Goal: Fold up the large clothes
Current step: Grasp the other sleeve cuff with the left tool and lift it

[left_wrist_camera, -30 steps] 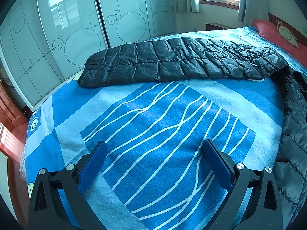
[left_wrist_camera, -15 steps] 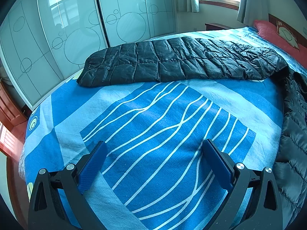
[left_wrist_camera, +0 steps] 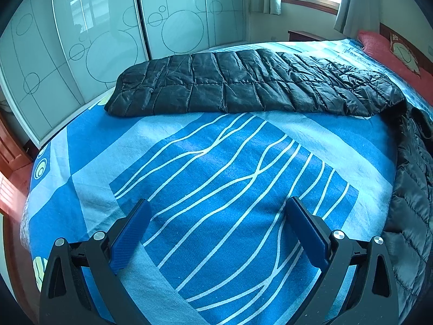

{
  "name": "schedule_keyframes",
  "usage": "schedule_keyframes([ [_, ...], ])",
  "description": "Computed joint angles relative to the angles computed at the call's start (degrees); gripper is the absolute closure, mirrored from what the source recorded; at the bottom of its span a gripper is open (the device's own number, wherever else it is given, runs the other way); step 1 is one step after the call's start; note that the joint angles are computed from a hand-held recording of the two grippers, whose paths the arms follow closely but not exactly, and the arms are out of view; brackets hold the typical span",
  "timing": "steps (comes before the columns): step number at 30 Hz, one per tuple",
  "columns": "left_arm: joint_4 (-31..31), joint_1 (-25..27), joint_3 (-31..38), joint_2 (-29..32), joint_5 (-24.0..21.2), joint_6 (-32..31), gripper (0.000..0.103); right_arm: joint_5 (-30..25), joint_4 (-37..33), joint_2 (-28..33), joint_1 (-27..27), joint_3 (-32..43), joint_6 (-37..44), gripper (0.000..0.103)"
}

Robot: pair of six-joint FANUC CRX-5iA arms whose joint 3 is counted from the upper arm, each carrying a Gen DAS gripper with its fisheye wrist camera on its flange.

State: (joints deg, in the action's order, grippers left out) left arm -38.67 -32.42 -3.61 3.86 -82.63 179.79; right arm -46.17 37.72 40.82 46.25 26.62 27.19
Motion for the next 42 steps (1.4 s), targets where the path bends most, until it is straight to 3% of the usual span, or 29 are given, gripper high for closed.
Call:
schedule_keyframes([
  [3, 1.19, 1.32, -2.91, -3.3, 3.83, 0.86, 0.004, 0.76, 0.59, -0.38, 0.0, -0.94, -0.76, 0.036],
  [7, -1.17, 1.74, -8.9, -10.3, 10.36, 9.14, 0.004, 1.59, 1.11, -0.88, -0.01, -2.03, -1.42, 0.035],
  [9, -1.72, 2.91, -10.25, -11.95, 11.51, 10.76, 0.004, 1.55, 1.18, -0.88, 0.01, -2.03, -1.49, 0.035],
  [14, -3.48, 8.07, -14.8, -16.83, 16.81, 14.49, 0.005, 1.48, 1.18, -0.89, -0.02, -2.01, -1.35, 0.035],
  [16, -5.14, 10.17, -17.11, -19.51, 20.83, 16.87, 0.005, 1.65, 1.26, -0.97, -0.04, -2.18, -1.46, 0.035],
  [20, -9.64, 12.9, -22.0, -24.77, 26.94, 25.39, 0.005, 1.48, 1.3, -0.9, -0.02, -2.07, -1.34, 0.035],
  [26, -12.78, 13.32, -23.42, -27.29, 27.06, 32.56, 0.006, 1.57, 1.3, -0.9, -0.02, -2.1, -1.38, 0.035],
  [28, -12.57, 13.41, -22.46, -26.74, 25.21, 32.96, 0.012, 1.61, 1.35, -0.91, -0.02, -2.13, -1.41, 0.035],
  [31, -14.57, 10.81, -22.54, -26.71, 21.98, 37.95, 0.034, 1.67, 1.4, -0.94, -0.04, -2.22, -1.44, 0.035],
  [33, -16.28, 10.69, -24.19, -27.97, 23.97, 41.84, 0.059, 1.64, 1.37, -0.9, -0.02, -2.14, -1.42, 0.035],
  [36, -15.73, 12.25, -25.87, -29.39, 25.08, 44.48, 0.084, 1.59, 1.52, -0.87, -0.01, -2.14, -1.49, 0.035],
  [39, -13.08, 14.07, -24.38, -28.54, 24.08, 37.33, 0.093, 1.69, 1.53, -0.88, -0.06, -2.18, -1.5, 0.035],
  [42, -12.98, 12.38, -20.13, -25.52, 19.28, 31.72, 0.097, 1.65, 1.59, -0.83, 0.0, -2.13, -1.58, 0.035],
])
